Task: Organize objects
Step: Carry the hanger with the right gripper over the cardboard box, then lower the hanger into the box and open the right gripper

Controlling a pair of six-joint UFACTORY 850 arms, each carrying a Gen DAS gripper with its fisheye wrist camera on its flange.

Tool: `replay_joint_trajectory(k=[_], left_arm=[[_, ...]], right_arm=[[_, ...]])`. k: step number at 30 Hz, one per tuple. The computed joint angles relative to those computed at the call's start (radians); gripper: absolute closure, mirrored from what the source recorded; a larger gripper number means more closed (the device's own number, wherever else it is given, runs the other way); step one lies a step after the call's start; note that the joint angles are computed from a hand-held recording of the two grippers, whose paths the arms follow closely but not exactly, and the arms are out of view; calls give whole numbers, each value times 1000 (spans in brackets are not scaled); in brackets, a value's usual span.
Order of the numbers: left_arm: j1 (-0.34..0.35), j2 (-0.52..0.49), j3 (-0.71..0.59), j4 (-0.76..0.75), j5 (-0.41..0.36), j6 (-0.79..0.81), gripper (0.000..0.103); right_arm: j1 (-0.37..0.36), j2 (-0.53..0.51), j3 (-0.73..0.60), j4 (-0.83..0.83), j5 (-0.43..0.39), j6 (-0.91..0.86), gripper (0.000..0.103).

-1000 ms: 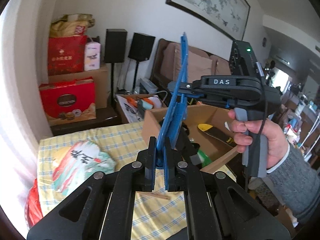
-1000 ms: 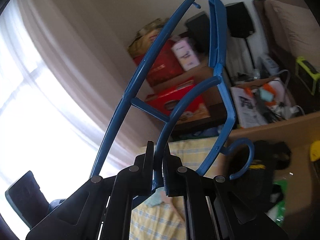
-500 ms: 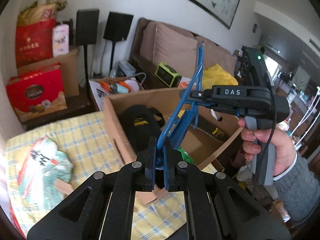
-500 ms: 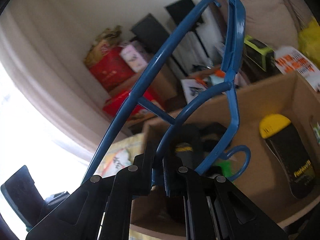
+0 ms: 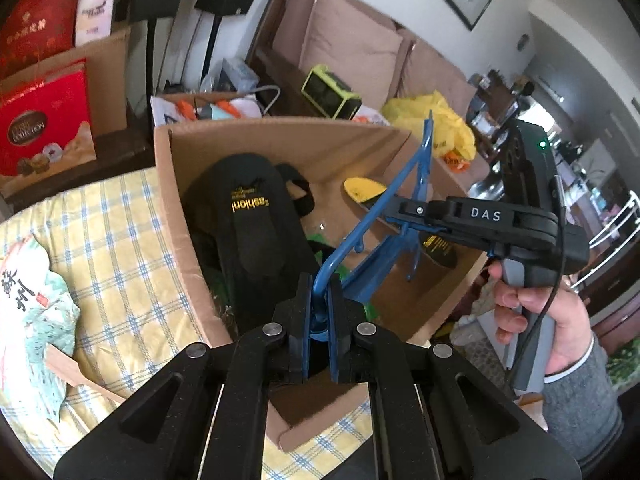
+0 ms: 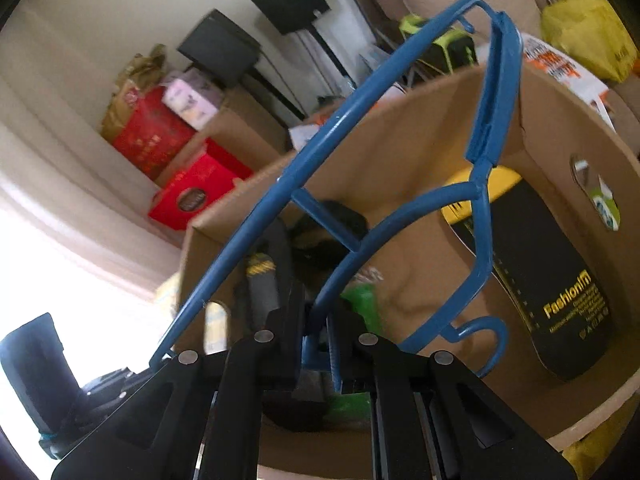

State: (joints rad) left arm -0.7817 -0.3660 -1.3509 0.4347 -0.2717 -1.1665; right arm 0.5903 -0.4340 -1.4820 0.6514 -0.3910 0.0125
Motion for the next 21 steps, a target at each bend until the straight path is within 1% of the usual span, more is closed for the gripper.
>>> replay_joint_trajectory(k=[3,5,8,11,12,13,15,17,19,20,21], left_arm=[[4,-23,-24,-51,-26,52,97],[2,-40,-43,-40,-53,51,96],[-2,-58,-67,-5,-94,37,95],[-12,-74,-90,75,-149,-21,86],[-16,-77,-94,113,-170,-52,80],[-22,-80,-99,161,-200,-92,75],[-24,-73,-92,195,-212,-122,62],[-19,-50,-67,202,-186,-150,58],[-17,-31,-47,225,-176,-180,58],[-18,-22,-39,242,-178,-196,58],[-21,-13,-32,261,-183,-211,56]], right_arm=[[-9,-18,-10,-39,-49,60,92],[-14,-30,-19,-64,-78,87,91],[-16,-37,-21,-88,-89,102,91],[-14,-43,-31,-138,-93,139,90],[-11,-43,-32,-162,-94,153,90],[-9,-43,-33,-185,-95,167,90],[2,-49,-47,-276,-100,236,89],[10,-53,-56,-357,-104,292,85],[25,-57,-71,-484,-122,377,80],[34,-56,-75,-571,-136,436,80],[39,-53,-74,-617,-143,467,78]])
